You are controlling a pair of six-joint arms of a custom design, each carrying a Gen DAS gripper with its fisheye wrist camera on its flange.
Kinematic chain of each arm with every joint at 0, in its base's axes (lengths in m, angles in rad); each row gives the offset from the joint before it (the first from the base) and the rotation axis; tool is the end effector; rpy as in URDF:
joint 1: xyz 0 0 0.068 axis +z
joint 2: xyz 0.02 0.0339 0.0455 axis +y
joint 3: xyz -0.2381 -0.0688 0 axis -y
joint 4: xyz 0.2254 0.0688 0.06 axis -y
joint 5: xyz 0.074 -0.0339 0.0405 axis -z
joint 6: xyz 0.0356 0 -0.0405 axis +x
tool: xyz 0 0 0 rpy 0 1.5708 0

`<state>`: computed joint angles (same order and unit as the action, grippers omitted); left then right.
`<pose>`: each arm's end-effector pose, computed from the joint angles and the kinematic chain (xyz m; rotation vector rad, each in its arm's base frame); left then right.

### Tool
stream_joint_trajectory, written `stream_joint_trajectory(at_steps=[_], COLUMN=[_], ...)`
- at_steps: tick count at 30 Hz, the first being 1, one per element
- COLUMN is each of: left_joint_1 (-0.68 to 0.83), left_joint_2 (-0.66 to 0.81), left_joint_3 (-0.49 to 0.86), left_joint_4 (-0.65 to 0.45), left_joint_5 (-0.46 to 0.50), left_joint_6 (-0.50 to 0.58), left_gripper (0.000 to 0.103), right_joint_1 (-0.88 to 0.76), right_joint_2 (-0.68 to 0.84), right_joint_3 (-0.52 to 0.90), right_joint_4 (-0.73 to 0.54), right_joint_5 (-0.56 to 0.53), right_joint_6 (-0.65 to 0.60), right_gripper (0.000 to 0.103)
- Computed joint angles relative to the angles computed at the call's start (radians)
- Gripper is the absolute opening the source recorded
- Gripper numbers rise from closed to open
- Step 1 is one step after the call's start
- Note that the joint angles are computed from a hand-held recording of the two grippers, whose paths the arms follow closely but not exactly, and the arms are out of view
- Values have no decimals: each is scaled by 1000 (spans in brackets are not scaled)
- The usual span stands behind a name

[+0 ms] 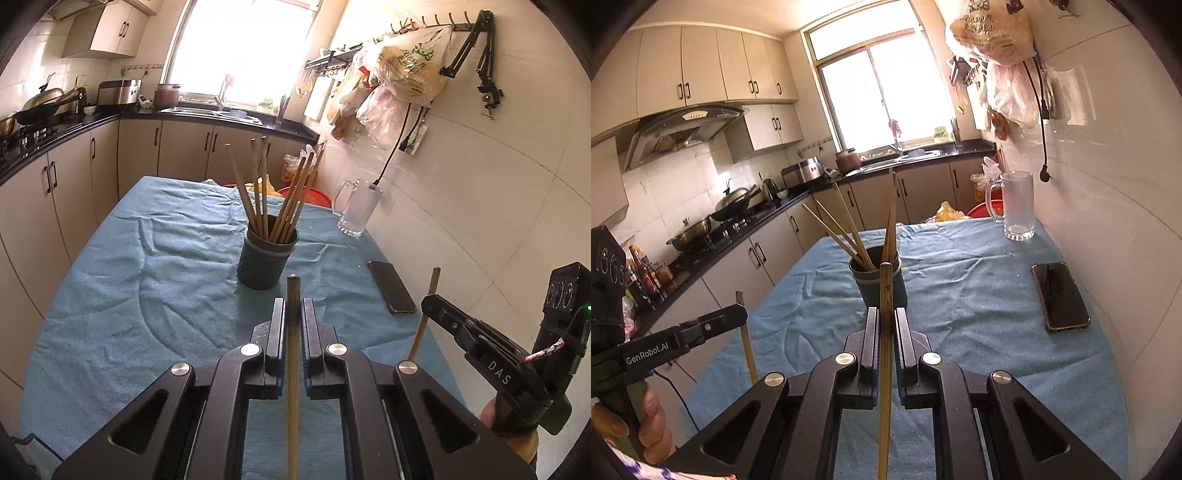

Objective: Organize utensils
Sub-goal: 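Carry the left tool's chopstick over the cup while the right tool carries its own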

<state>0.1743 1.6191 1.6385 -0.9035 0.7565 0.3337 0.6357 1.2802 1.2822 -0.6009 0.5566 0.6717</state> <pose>0.3184 0.0313 0.3384 0.4920 2.1917 -0.6556 0.2229 0.1411 0.3433 0.3466 2.0465 0.1937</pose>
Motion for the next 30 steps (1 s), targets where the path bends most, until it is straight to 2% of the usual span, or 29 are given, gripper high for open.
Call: stream_joint_trajectory(at_steps=[20, 30], left_joint_1=[-6, -36], left_joint_2=[20, 1], left_joint_3=[47, 48], left_joint_4=[54, 167], left_joint_5=[-68, -166], left_joint_6=[-29, -28], left_gripper=[7, 7], right_joint_1=[-38, -68], right_joint_2=[10, 54], right_joint_3=[58, 135], right_joint_4=[22, 14], right_joint_5=[-6, -23], right_joint_6=[-59, -120], right_gripper=[8, 8])
